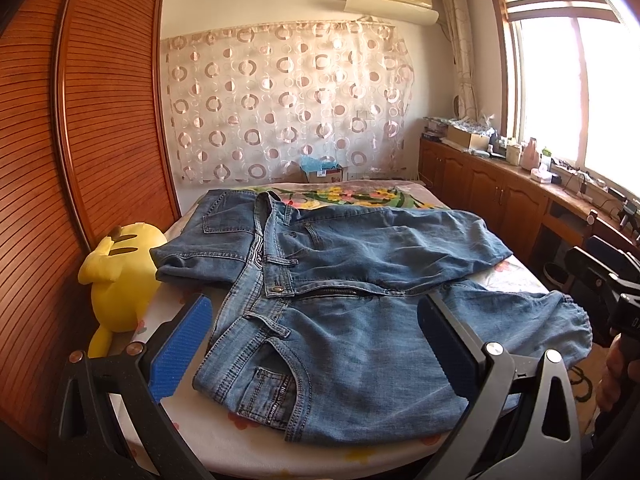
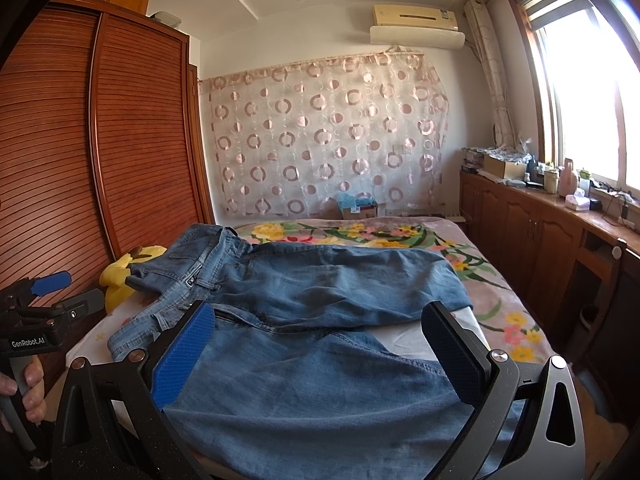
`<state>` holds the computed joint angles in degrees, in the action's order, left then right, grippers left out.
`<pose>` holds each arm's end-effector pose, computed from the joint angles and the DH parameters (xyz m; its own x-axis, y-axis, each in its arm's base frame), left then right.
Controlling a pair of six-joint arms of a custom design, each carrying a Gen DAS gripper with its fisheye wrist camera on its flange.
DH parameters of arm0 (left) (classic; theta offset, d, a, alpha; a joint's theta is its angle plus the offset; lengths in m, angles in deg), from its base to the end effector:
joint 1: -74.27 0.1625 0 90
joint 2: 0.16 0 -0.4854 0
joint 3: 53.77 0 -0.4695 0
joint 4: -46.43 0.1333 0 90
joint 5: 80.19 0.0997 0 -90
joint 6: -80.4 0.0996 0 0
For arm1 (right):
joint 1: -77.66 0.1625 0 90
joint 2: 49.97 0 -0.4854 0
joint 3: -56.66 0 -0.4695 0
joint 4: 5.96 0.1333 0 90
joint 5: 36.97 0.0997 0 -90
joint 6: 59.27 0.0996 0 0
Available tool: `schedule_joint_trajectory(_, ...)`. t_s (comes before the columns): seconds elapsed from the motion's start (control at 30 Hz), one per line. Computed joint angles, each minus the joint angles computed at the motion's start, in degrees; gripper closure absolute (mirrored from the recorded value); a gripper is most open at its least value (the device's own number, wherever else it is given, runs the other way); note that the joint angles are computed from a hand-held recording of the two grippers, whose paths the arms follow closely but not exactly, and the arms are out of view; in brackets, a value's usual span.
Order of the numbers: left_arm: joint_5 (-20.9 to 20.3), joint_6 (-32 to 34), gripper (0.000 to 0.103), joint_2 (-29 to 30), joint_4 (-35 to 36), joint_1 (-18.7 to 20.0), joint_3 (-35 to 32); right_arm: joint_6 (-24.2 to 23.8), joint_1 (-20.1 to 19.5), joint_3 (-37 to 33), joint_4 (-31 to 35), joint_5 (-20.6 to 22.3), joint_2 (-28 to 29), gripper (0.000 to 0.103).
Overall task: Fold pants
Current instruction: 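Reach the right gripper to a jeans leg hem and grasp it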
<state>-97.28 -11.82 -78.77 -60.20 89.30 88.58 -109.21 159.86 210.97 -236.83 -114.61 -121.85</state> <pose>-0.2788 -0.3114 0.1243 -0.6801 -0.1944 -0.7069 0.5742 0.4582 -0.6784 0.1060 -0.3657 0.1925 -0.6932 -0.4279 0.5801 -0.7139 0.2969 -0.6341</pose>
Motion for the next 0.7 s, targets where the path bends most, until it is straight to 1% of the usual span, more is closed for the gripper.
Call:
schedule_joint_trajectory(0.07,0.3,2.0,0.000,-0.3,-1.6,0.5,0.3,-0.2,-0.2,-0.3,0.3,-0.3,-0.3,0.000)
schedule_joint_trajectory(0.1,0.3,4.8,0.000,-0.5,-4.3,1.1,0.8,-0.2,-0.3,-0.5,0.3,-0.6,-0.3,0.000)
schedule_joint_trajectory(0.23,-0.2,11.8,0.000,-0.9,-12.1,2.6,2.3,-0.2,-0.3,-1.2,0.7,-1.9,-0.4,0.000)
schedule_joint_trajectory(0.47,-0.6,15.4,0.000,-0.8,-16.2,4.7,3.2,-0.9,0.4,-2.1,1.1,-5.0,0.6,0.003)
schedule_joint_trajectory(0.53,-1.1,16.1,0.000,-0.9,-17.1,5.2,3.7,-0.9,0.8,-2.5,2.3,-6.6,0.3,0.004)
schedule_joint_trajectory(0.6,-1.5,16.9,0.000,-1.1,-18.3,5.8,4.3,-1.2,0.4,-2.6,3.3,-7.4,-0.2,0.004)
schedule_joint_trajectory(0.63,-1.7,17.2,0.000,-1.1,-18.9,5.9,4.7,-1.1,0.7,-2.6,4.7,-8.2,-1.3,0.005)
schedule_joint_trajectory(0.7,-2.3,18.9,0.000,-1.4,-21.8,6.7,5.8,-1.0,1.0,-3.1,6.6,-10.0,-2.2,0.007)
